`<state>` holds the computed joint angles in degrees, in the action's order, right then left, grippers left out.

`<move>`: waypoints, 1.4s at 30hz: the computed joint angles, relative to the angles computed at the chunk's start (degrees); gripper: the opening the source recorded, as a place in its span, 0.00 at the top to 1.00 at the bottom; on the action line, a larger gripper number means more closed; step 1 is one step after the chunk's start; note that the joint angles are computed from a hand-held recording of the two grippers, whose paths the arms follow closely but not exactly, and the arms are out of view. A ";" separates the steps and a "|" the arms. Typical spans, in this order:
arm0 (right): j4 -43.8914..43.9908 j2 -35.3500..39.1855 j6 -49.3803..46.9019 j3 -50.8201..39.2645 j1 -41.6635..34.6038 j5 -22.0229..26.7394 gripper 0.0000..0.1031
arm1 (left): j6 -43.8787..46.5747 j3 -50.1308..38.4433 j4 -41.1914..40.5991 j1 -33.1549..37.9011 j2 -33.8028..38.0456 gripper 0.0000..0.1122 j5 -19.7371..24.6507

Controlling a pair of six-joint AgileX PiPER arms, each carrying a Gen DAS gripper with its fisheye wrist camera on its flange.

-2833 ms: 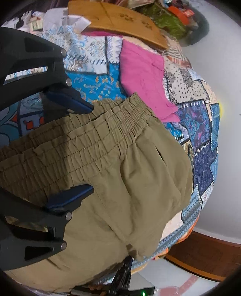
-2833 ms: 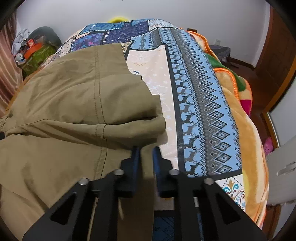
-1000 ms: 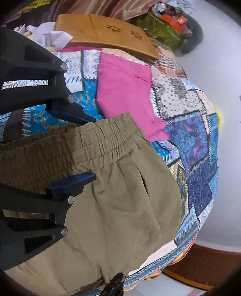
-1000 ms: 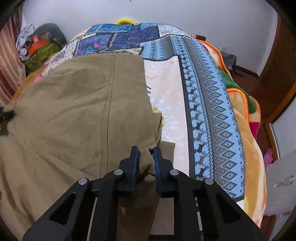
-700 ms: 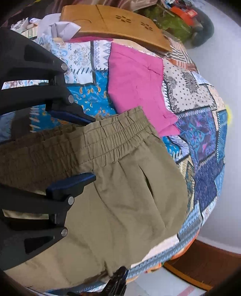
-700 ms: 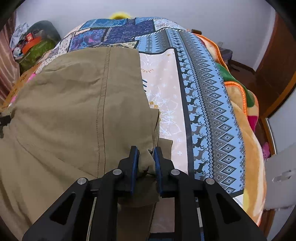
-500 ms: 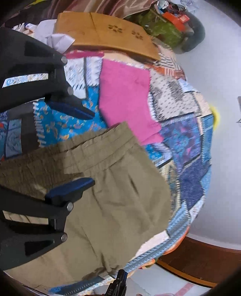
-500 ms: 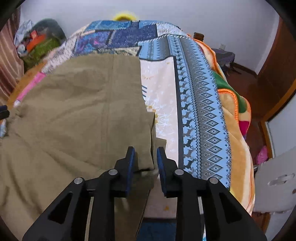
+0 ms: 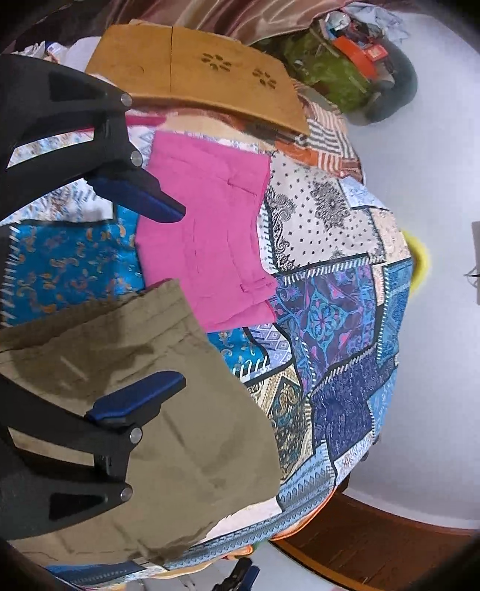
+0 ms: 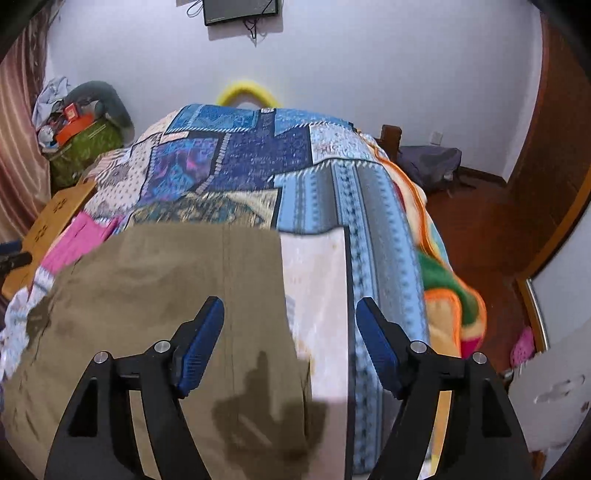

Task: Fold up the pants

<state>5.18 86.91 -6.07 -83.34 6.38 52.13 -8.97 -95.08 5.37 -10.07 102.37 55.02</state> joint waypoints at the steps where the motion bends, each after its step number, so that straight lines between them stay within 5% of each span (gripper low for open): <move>1: 0.33 1.53 -0.20 -1.18 -0.11 -0.26 0.31 | 0.41 -0.77 -0.47 0.26 1.19 0.26 0.10; 14: 0.08 22.31 0.48 -16.12 3.31 -1.72 0.33 | 3.58 -4.29 -8.50 3.42 12.20 0.26 -0.54; 18: 4.09 26.32 0.81 -18.81 2.47 -1.34 0.49 | 4.24 -2.99 -11.14 4.08 12.73 0.26 -1.85; 22: 4.85 25.42 1.02 -17.08 2.82 -3.37 0.78 | 7.19 -2.75 -17.20 5.38 12.73 0.45 -1.61; 24: 0.59 24.43 3.64 -15.92 4.31 -4.03 0.87 | 4.88 -2.17 -14.80 4.40 11.94 0.48 -2.37; 32: -8.47 21.26 8.07 -14.33 6.95 -5.08 0.91 | -8.01 0.04 9.89 -4.12 6.86 0.53 -5.54; 42: -7.21 15.36 6.15 -19.57 6.15 -0.58 0.91 | -6.74 -0.88 9.99 -5.03 -1.91 0.54 -3.82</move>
<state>-2.04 102.27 0.07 -102.92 12.53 51.55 -15.71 -95.96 15.36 -15.10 100.45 51.20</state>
